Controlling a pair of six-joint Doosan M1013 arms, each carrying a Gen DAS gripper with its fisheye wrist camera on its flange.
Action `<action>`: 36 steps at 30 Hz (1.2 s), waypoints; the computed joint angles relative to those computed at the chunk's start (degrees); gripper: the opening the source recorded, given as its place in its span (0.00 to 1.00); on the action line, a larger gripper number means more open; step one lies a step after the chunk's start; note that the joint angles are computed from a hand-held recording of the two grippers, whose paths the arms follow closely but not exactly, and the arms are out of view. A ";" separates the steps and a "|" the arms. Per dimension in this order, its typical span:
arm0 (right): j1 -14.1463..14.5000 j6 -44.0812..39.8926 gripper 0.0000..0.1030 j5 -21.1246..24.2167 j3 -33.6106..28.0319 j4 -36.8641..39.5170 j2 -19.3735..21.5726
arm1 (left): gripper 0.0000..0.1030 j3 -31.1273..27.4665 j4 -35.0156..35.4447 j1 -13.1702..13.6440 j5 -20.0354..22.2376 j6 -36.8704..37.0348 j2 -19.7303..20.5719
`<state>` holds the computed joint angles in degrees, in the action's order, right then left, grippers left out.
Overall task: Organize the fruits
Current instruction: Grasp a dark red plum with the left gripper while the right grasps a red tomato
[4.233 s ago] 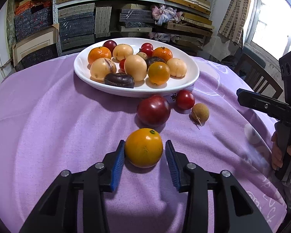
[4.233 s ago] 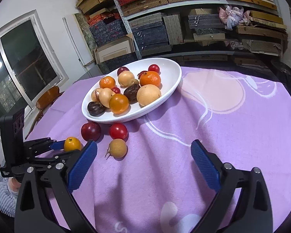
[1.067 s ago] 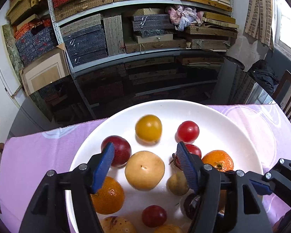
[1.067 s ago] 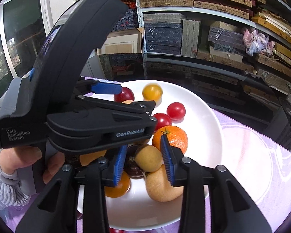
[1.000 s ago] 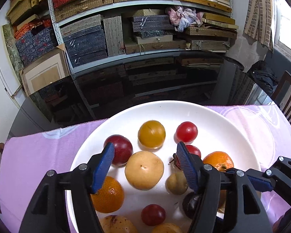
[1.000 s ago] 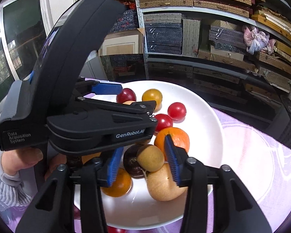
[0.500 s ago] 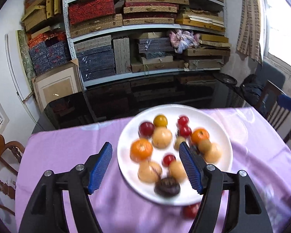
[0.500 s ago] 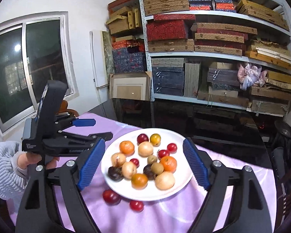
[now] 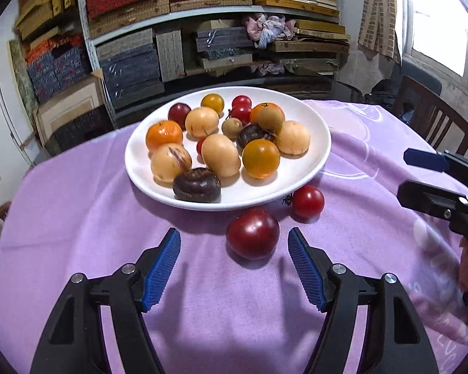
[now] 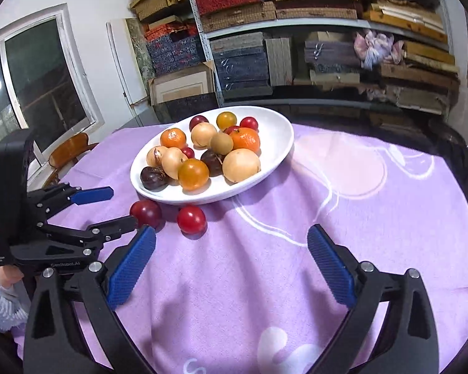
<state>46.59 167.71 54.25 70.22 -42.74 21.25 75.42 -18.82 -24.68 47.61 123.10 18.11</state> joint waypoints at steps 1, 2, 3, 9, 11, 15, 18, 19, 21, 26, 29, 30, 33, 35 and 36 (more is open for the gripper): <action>0.06 0.40 0.93 0.12 0.21 -0.35 -0.08 | 0.70 -0.45 -0.42 0.11 0.83 -0.65 0.46; 0.12 0.69 0.93 0.29 0.34 -0.61 -0.09 | 0.70 -0.85 -0.46 0.10 1.37 -1.48 0.89; 0.24 1.19 0.93 0.31 0.57 -0.89 -0.18 | 0.70 -0.91 -0.60 0.14 1.59 -1.94 1.09; -0.77 1.90 0.93 -0.43 0.65 0.90 -0.43 | 0.70 -0.86 0.84 -0.30 0.57 -3.23 1.59; -0.95 1.84 0.93 -0.62 0.68 1.66 -0.44 | 0.69 -0.75 1.88 -0.52 -0.06 -3.48 1.66; -0.99 1.23 0.94 -0.47 0.52 2.27 -0.24 | 0.69 -0.59 4.83 -0.56 -1.42 -5.55 1.76; -1.14 0.62 0.94 -0.33 0.27 2.75 -0.05 | 0.69 -1.11 5.70 0.76 -1.68 -8.76 2.10; -1.17 0.59 0.94 -0.38 0.26 2.84 -0.02 | 0.69 -1.68 5.25 1.44 -0.83 -9.58 2.36; -1.20 0.50 0.94 -0.44 0.17 3.03 0.07 | 0.69 -2.51 4.90 2.84 0.26 -11.49 2.85; -1.31 -1.45 0.94 -0.12 -0.80 4.31 0.96 | 0.65 -2.35 -1.20 5.05 2.53 -8.58 2.78; -1.26 -2.78 0.94 0.51 -1.49 4.70 1.54 | 0.61 -1.39 -2.08 5.25 2.18 -6.86 2.30; -1.25 -2.84 0.94 0.56 -1.55 4.66 1.60 | 0.58 -1.18 -2.48 5.39 2.45 -6.59 2.21; -1.34 -2.65 0.94 0.35 -1.31 4.85 1.48 | 0.53 -1.17 -3.91 6.05 3.80 -5.89 2.09; -1.41 -2.63 0.94 0.21 -1.32 5.15 1.52 | 0.53 -0.61 -3.55 6.11 3.87 -5.47 1.52; -1.40 -2.66 0.94 0.22 -1.31 5.16 1.52 | 0.53 -0.08 -3.43 6.25 3.83 -4.88 1.06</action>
<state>45.19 165.05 54.47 68.91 -37.58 22.77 75.34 -22.25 -18.44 51.44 118.22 19.17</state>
